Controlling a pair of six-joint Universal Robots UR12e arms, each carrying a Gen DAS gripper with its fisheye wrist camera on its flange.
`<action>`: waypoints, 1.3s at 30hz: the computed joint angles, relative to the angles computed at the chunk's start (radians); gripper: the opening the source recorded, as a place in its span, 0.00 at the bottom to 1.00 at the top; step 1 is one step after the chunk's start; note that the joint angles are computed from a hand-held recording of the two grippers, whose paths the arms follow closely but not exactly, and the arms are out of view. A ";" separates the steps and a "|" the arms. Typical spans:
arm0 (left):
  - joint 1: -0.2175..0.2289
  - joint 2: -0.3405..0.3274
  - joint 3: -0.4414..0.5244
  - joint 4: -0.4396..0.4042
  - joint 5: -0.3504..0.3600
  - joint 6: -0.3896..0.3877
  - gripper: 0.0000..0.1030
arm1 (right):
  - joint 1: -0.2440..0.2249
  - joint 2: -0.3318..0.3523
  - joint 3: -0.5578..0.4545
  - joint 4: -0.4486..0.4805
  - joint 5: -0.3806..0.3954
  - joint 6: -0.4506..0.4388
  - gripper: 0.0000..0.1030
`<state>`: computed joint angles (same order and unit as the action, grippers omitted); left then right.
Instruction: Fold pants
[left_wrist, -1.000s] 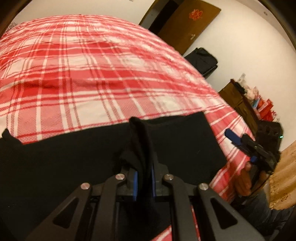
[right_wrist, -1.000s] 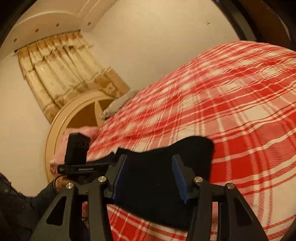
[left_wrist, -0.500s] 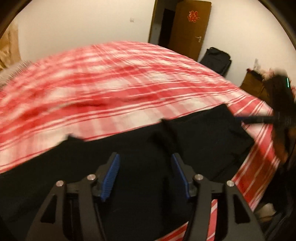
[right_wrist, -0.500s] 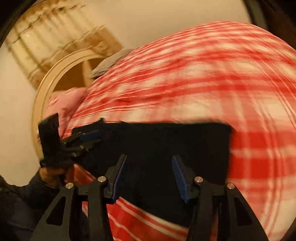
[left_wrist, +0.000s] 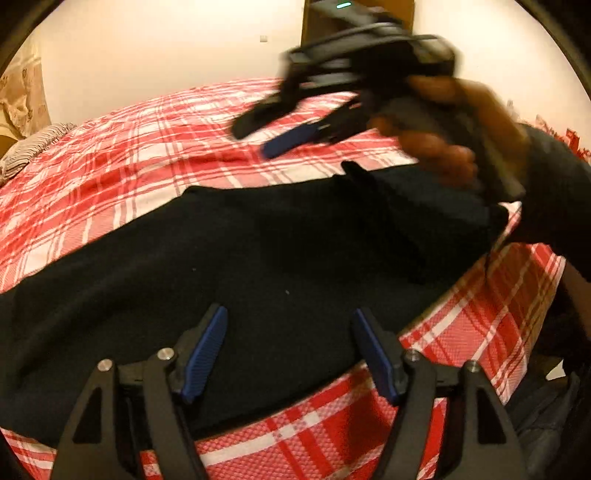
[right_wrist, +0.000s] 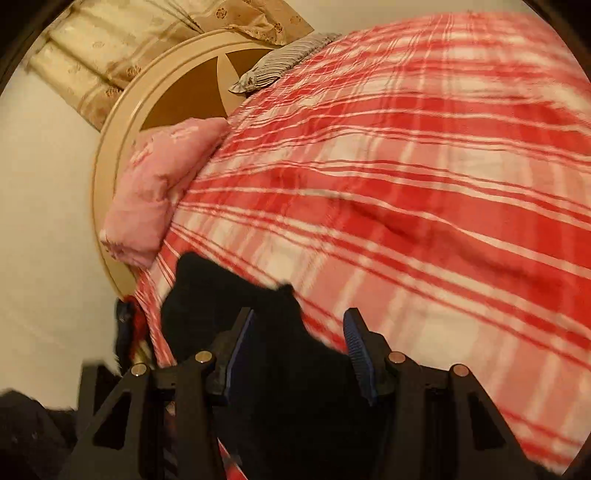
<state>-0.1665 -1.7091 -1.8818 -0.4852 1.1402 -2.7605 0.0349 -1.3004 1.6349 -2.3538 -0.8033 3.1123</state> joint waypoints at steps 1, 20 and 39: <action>0.004 -0.002 0.002 -0.005 -0.010 -0.005 0.71 | 0.006 0.025 -0.021 0.011 0.028 0.022 0.50; -0.015 0.001 -0.031 0.083 0.004 0.000 0.91 | 0.058 0.109 -0.103 0.057 -0.026 0.089 0.02; 0.252 0.019 -0.028 0.137 0.159 -0.420 0.82 | -0.008 -0.116 0.151 -0.183 -0.012 0.069 0.53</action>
<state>0.0859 -1.6901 -1.9099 -0.3480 1.2991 -3.1808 0.0271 -1.4168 1.7863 -2.5366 -0.8149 3.1816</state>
